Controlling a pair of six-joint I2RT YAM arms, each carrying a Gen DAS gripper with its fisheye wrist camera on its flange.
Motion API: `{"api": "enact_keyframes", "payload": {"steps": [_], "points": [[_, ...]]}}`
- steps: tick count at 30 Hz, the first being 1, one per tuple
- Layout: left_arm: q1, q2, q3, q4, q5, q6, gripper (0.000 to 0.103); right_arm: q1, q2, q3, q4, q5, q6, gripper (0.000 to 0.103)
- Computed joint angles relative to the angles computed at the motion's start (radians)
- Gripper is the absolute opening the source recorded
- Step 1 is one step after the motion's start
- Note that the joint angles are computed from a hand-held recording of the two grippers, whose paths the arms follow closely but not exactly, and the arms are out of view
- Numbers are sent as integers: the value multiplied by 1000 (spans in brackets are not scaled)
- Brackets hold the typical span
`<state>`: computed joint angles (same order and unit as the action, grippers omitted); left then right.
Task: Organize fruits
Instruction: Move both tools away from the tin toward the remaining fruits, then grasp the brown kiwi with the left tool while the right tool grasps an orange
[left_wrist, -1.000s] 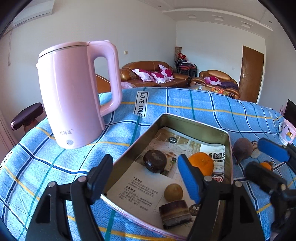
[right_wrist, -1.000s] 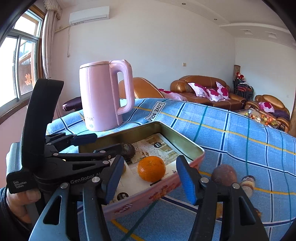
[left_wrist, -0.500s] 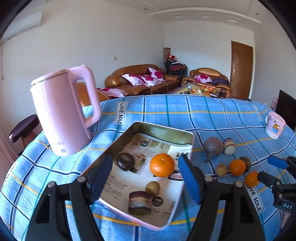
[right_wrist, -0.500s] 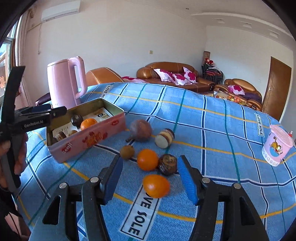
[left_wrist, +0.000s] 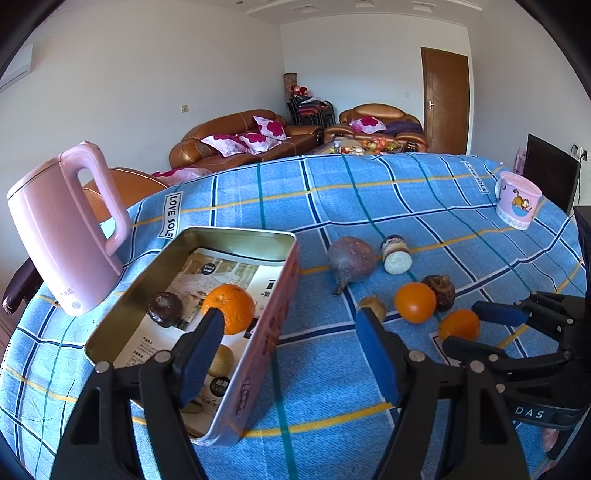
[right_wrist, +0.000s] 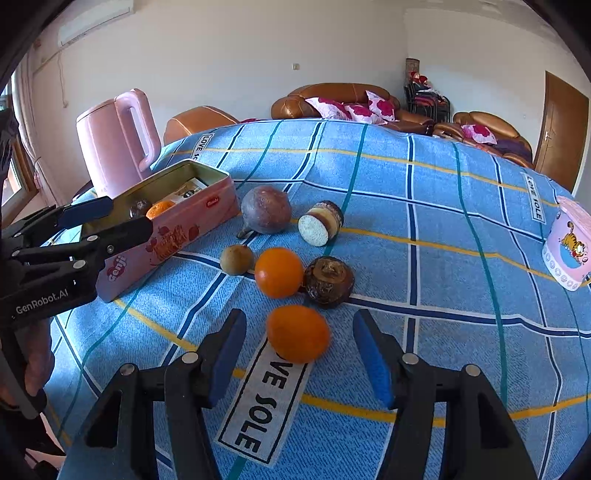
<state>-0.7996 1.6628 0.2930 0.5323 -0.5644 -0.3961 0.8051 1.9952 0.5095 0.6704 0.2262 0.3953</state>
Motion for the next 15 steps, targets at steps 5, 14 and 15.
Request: {"api": "enact_keyframes", "payload": {"steps": [5,14,15], "points": [[-1,26,25,-8,24,6,76,-5,10,10,-5,-26,-8,38],[-31,98,112,-42,45,19,75,-19,-42,-54,83,42,15,37],[-30,109,124,-45,55,22,75,-29,-48,-54,82,51,18,37]]}}
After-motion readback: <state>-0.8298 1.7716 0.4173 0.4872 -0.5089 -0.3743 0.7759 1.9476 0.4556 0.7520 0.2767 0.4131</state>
